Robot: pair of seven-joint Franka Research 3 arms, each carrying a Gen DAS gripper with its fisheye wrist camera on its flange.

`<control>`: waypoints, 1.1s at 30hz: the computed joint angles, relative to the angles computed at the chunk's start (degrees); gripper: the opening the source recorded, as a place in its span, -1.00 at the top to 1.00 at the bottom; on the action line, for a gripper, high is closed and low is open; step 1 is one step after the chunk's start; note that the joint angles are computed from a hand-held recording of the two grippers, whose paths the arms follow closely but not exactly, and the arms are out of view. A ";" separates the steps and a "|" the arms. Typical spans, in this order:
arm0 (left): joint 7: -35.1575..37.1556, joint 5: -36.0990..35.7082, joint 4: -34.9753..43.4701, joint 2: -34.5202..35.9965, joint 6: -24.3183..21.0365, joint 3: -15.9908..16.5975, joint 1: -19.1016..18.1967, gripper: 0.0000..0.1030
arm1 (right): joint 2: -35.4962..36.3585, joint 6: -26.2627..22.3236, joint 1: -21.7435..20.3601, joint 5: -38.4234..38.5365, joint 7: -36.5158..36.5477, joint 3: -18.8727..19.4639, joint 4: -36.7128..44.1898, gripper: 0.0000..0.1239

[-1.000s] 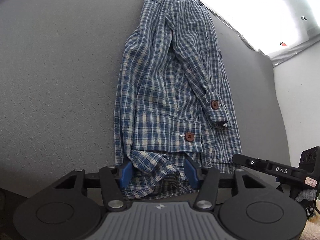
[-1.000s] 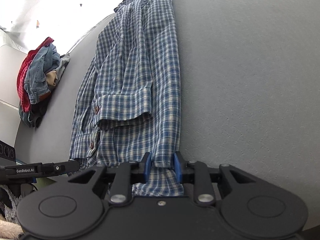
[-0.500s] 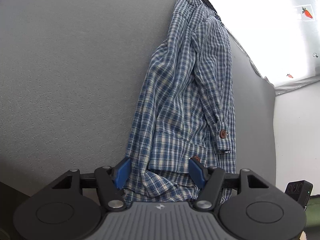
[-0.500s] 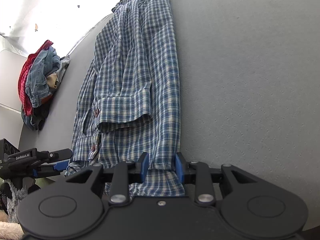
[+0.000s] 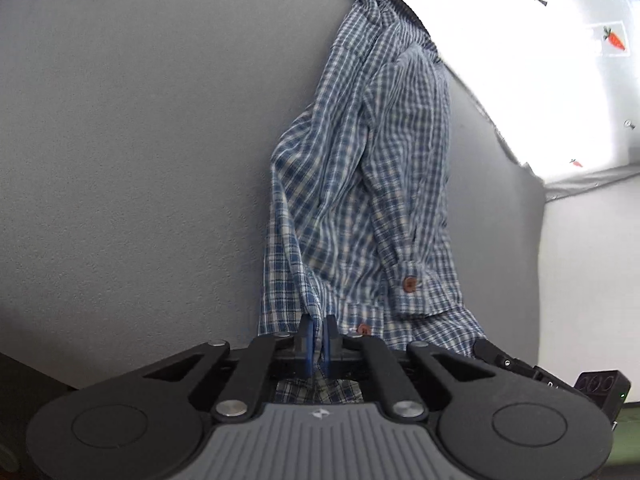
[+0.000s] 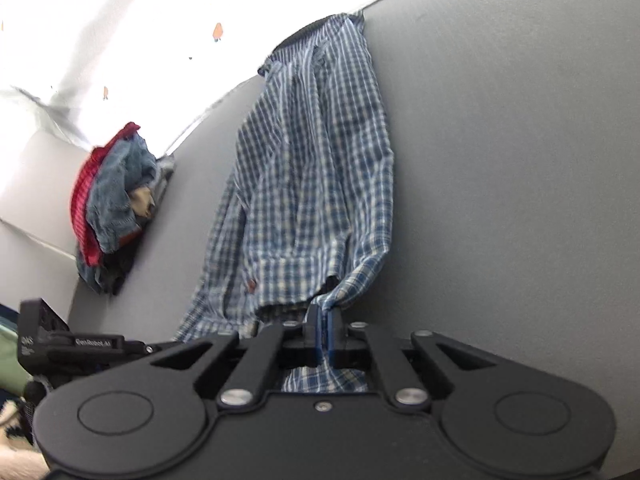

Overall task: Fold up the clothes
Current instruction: 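Grasp the hem with both grippers and fold it up toward the collar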

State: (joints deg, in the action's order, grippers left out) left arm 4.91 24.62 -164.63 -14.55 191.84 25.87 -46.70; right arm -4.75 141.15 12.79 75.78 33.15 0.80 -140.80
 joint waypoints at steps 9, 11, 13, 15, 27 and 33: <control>-3.42 -0.18 4.33 6.33 15.89 -6.54 12.67 0.92 | 3.54 -3.96 -1.52 13.39 0.04 -0.56 7.34 0.95; -5.87 2.36 6.72 8.60 17.59 -5.97 14.11 0.92 | 5.46 -2.90 -1.46 15.01 0.32 0.11 9.98 0.95; -8.04 5.18 9.31 10.58 18.87 -5.57 16.00 0.92 | 7.35 -1.62 -1.42 16.57 0.11 0.77 12.64 0.95; -10.48 8.33 12.19 12.73 19.98 -5.33 18.17 0.92 | 9.54 -0.43 -1.51 17.66 -0.33 1.30 15.71 0.95; -45.07 44.02 45.14 35.85 18.95 -15.28 40.75 0.90 | 34.72 4.02 -3.28 5.41 21.20 5.78 45.35 0.93; -55.14 53.40 58.30 43.43 13.00 -20.41 48.75 0.29 | 49.86 4.59 -3.07 -5.26 36.09 6.53 65.61 0.79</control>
State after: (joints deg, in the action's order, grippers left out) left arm -50.23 78.02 -106.32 28.87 204.84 5.46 2.05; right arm 45.11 145.74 9.72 70.52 69.24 7.33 -75.19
